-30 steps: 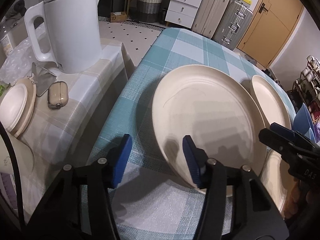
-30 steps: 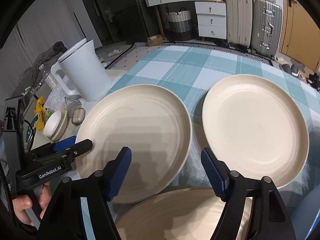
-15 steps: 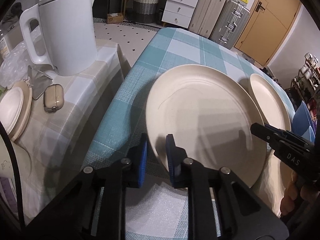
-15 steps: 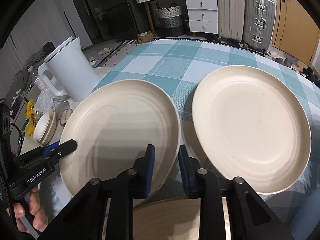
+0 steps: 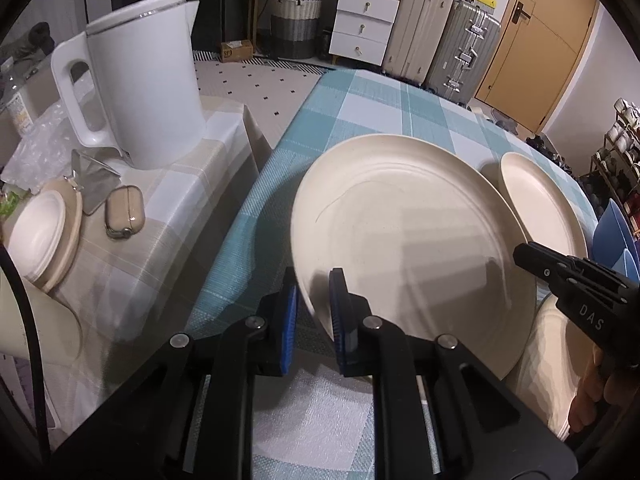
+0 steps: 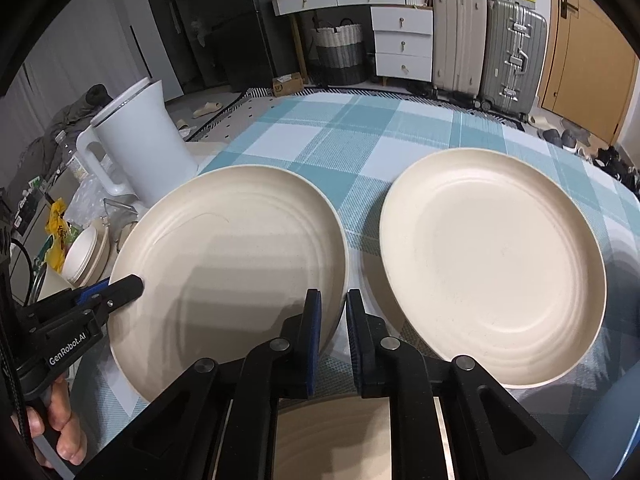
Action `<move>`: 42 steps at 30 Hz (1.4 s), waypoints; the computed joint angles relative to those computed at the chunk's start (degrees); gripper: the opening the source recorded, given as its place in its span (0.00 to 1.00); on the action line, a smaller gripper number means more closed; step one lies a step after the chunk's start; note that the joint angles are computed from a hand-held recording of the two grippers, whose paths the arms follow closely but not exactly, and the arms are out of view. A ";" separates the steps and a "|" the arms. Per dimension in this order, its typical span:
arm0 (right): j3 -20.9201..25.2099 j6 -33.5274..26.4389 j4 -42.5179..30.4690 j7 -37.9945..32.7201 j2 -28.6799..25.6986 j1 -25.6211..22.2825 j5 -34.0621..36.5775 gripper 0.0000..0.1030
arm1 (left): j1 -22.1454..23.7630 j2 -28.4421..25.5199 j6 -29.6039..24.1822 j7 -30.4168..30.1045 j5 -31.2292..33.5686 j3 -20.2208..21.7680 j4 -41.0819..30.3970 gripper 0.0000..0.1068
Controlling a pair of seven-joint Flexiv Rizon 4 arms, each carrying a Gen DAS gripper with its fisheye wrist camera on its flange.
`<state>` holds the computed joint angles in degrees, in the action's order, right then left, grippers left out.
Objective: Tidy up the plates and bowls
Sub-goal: 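Close the left tool on the cream plate's rim and lift it, then carry the cream plate with the left tool toward the other plates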
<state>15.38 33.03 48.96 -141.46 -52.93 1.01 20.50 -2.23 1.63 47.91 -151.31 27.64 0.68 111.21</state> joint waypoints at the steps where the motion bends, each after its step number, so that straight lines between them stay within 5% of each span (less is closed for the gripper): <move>1: 0.10 0.13 0.24 -0.18 0.23 -0.12 0.13 0.13 | -0.03 0.24 -0.26 0.13 0.02 -0.02 -0.04 0.12; 42: 0.25 -0.47 9.13 -7.47 11.45 -11.81 11.72 0.13 | -7.88 2.87 -11.06 1.82 4.69 -7.11 -9.96 0.13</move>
<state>15.64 32.56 58.08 -148.93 -41.48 -10.81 32.22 -10.11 4.50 36.85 -149.49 32.33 -6.42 101.25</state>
